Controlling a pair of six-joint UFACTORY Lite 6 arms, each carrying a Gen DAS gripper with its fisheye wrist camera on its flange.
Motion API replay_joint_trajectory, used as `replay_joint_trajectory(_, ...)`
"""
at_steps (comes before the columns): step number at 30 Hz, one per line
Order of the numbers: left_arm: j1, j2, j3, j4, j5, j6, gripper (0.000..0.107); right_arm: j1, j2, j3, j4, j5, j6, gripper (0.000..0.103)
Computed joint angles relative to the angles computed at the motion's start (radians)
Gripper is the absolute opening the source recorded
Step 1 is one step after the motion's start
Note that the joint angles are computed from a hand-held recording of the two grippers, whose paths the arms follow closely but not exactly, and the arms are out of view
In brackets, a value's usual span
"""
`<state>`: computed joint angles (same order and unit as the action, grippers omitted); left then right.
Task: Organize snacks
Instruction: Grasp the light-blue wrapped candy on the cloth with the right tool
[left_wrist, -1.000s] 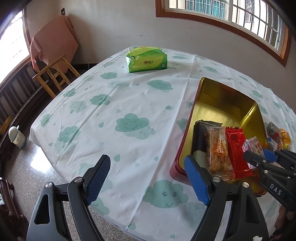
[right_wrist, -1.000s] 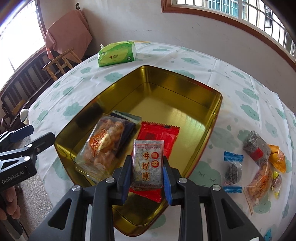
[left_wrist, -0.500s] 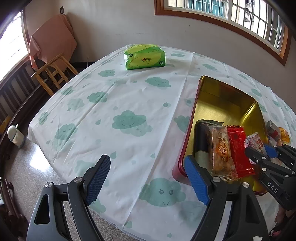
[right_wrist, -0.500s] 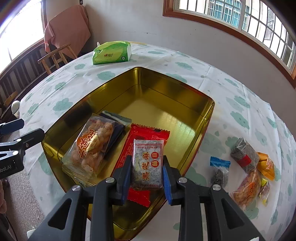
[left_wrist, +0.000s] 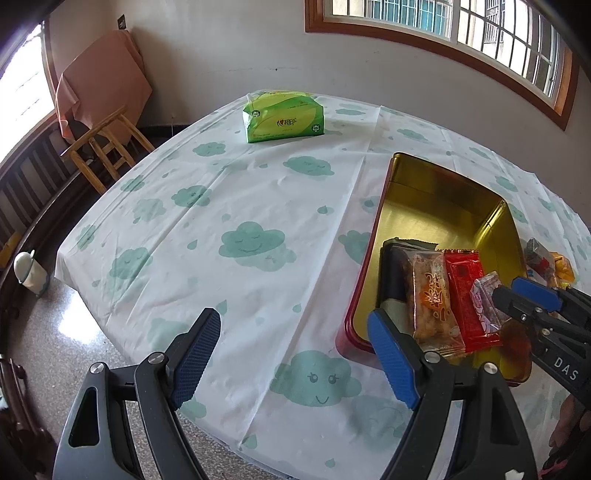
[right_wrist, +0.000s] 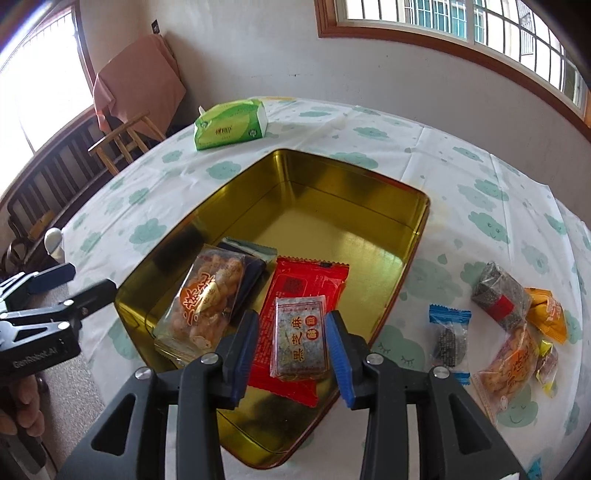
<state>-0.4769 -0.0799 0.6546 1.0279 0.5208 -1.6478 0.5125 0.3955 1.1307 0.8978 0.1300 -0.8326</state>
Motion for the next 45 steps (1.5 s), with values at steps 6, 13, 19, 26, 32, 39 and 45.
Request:
replay_joint_trajectory(6, -0.05, -0.011, 0.016, -0.01, 0.029, -0.005, 0.079, -0.073, -0.145, -0.142, 0.26, 0.001, -0.265, 0.04)
replay_joint_trajectory(13, -0.109, 0.012, 0.054, -0.019, 0.044, -0.005, 0.079, -0.299, -0.314, -0.334, 0.274, 0.011, -0.37, 0.04)
replay_joint_trajectory(19, -0.158, 0.061, 0.103, -0.019, 0.041, -0.011, 0.079, -0.565, -0.391, -0.436, 0.154, 0.049, -0.348, 0.04)
replay_joint_trajectory(26, -0.202, 0.111, 0.156, -0.025, 0.044, -0.002, 0.079, -0.812, -0.441, -0.524, 0.038, 0.133, -0.335, 0.04)
replay_joint_trajectory(32, -0.219, 0.127, 0.174, -0.027, 0.051, -0.001, 0.079, -0.898, -0.425, -0.557, 0.031, 0.18, -0.375, 0.041)
replay_joint_trajectory(39, -0.22, 0.135, 0.18, -0.03, 0.053, -0.003, 0.079, -0.868, -0.37, -0.552, 0.069, 0.169, -0.373, 0.042)
replay_joint_trajectory(45, -0.219, 0.148, 0.187, -0.029, 0.054, 0.0, 0.079, -0.866, -0.276, -0.469, 0.12, 0.114, -0.386, 0.046)
